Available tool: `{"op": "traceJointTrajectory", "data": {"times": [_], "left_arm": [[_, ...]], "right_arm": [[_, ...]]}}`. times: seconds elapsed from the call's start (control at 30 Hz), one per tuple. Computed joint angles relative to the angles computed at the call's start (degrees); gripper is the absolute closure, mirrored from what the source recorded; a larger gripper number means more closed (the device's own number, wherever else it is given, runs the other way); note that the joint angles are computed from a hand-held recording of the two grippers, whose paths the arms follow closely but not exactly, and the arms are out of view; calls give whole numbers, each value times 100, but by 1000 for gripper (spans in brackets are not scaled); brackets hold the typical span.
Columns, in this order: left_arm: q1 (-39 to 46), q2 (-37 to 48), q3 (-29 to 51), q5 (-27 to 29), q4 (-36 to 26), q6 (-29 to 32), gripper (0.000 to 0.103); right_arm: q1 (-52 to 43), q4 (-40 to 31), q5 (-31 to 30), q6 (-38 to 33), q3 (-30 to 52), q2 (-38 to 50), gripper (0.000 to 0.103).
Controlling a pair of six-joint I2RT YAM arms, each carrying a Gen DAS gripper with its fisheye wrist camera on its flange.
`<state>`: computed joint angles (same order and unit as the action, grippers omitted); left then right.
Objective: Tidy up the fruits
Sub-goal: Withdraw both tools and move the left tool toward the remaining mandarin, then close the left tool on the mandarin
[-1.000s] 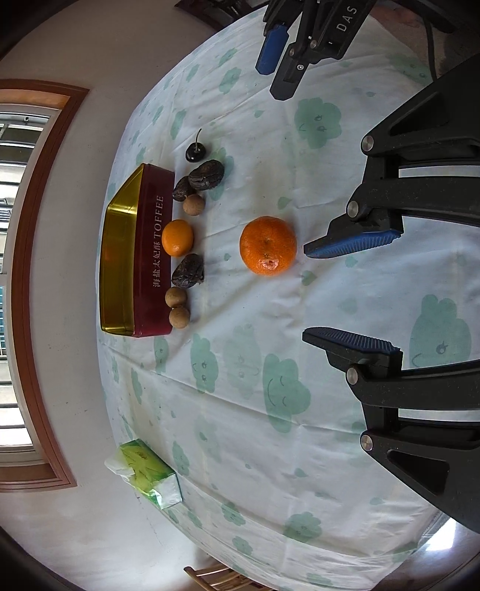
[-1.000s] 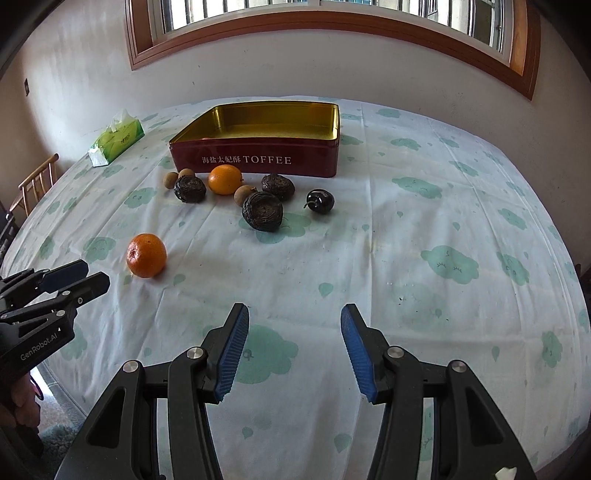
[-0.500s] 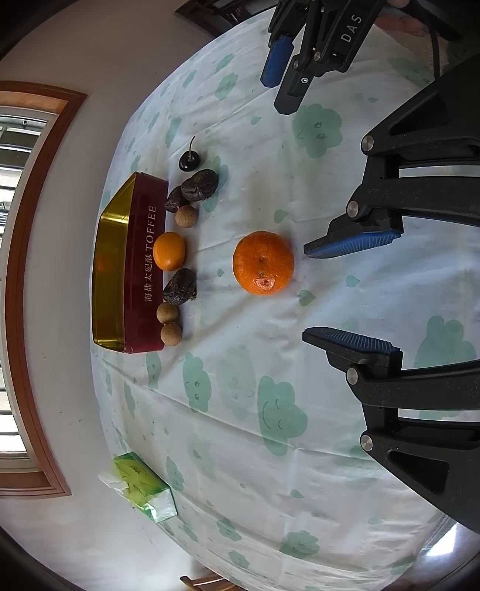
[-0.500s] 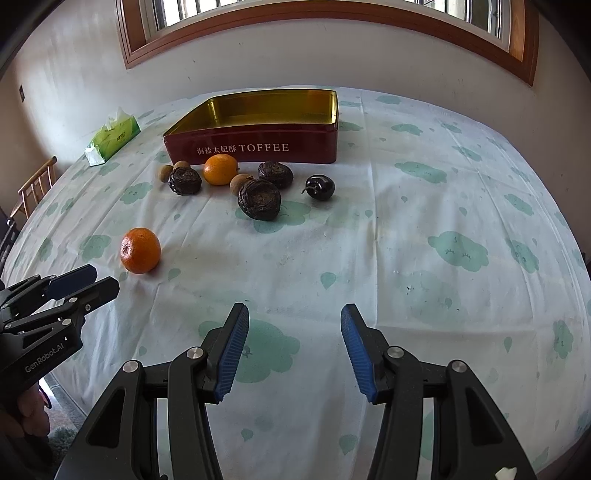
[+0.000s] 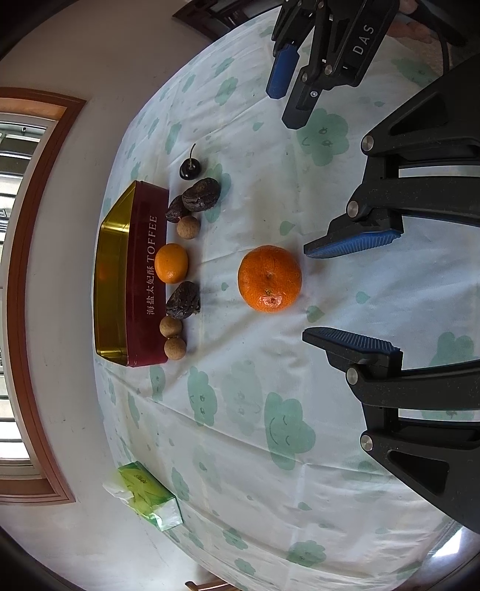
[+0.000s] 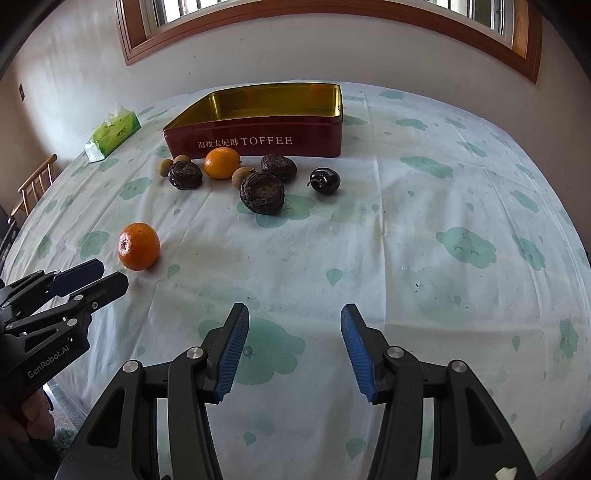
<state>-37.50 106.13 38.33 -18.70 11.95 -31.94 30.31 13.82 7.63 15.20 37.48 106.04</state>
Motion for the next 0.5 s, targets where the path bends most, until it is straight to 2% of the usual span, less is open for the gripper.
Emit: {"op": "traceJointTrajectory", "data": {"times": [0.5], "left_arm": [[57,357,279,19,138,29,63]], "right_arm": [[-55,36,-85,21,80,183,54]]}}
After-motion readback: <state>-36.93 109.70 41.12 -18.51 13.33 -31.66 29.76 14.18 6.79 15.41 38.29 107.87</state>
